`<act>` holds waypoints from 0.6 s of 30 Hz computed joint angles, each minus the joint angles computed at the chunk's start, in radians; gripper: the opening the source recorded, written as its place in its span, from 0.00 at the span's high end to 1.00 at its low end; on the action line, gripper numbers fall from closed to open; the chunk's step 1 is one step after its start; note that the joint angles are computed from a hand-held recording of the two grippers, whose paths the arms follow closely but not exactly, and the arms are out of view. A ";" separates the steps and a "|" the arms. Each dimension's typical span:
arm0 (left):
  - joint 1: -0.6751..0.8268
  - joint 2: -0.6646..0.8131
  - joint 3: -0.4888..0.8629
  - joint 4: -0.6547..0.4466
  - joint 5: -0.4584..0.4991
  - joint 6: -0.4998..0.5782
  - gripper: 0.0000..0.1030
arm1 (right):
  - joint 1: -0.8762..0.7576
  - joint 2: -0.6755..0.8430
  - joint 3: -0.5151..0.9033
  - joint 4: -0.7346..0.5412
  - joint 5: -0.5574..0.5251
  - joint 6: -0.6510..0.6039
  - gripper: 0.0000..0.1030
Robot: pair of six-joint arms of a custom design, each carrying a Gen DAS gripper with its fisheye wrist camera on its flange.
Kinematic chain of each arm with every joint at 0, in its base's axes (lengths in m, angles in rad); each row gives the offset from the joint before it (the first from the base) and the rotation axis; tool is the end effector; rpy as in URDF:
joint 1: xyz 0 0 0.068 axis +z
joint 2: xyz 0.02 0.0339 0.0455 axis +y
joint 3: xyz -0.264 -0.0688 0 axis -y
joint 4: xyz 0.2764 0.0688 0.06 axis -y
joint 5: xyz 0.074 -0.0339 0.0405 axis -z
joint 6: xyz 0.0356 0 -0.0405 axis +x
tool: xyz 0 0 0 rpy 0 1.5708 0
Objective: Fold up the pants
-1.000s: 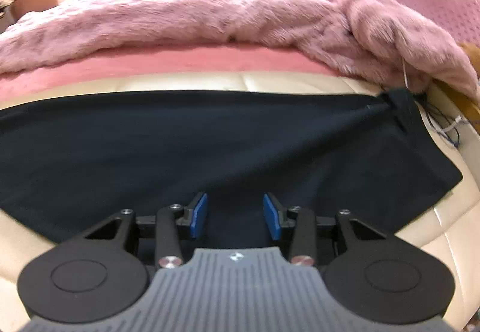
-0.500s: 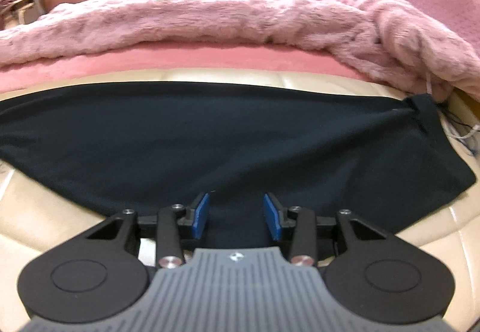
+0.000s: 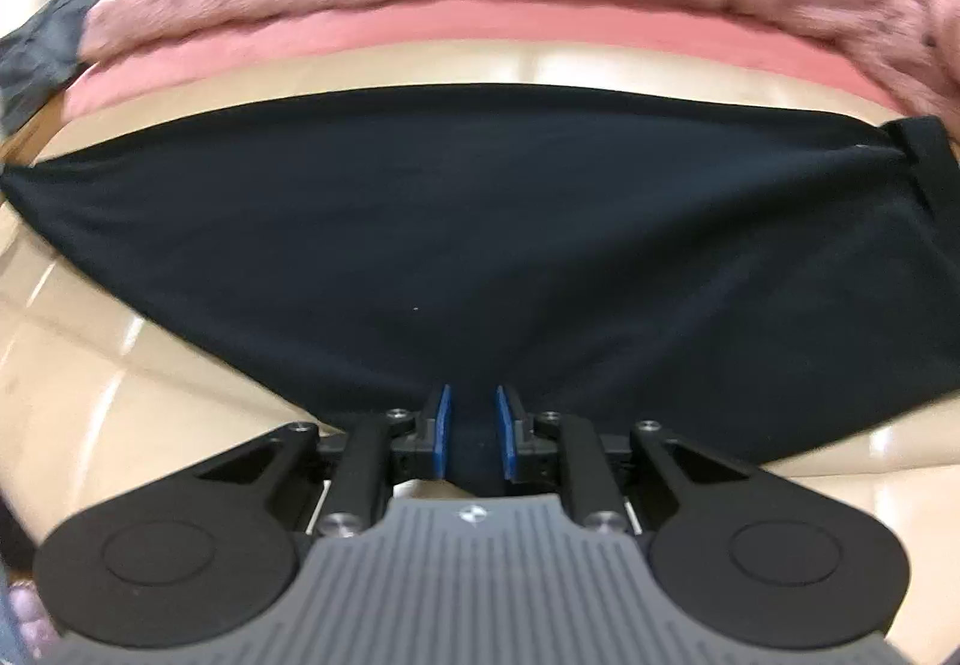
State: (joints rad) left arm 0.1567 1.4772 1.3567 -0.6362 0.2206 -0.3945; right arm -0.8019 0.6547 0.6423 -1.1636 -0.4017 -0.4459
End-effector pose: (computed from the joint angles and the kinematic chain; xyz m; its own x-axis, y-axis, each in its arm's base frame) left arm 0.3529 0.0479 0.3280 -0.6279 -0.4789 -0.6135 -0.2561 0.8715 -0.4181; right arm 0.0995 -0.0829 0.2323 -0.8193 0.2759 -0.5027 0.2256 0.9610 0.1597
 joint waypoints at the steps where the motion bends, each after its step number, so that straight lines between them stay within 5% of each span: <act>1: -0.005 -0.022 0.007 -0.005 0.009 0.014 0.98 | 0.038 -0.012 0.000 -0.006 0.002 0.022 0.89; 9: -0.322 -0.172 0.055 0.006 -0.073 0.077 0.98 | -0.068 -0.039 0.044 -0.037 -0.071 0.046 0.87; 18: -0.854 -0.060 0.059 0.063 -0.347 0.134 0.98 | -0.489 0.069 0.135 -0.219 -0.271 -0.251 0.84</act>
State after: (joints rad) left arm -0.6970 1.4175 1.4160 -0.5737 -0.1264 -0.2607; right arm -1.2908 0.7234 0.7775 -1.3829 -0.6730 -0.6964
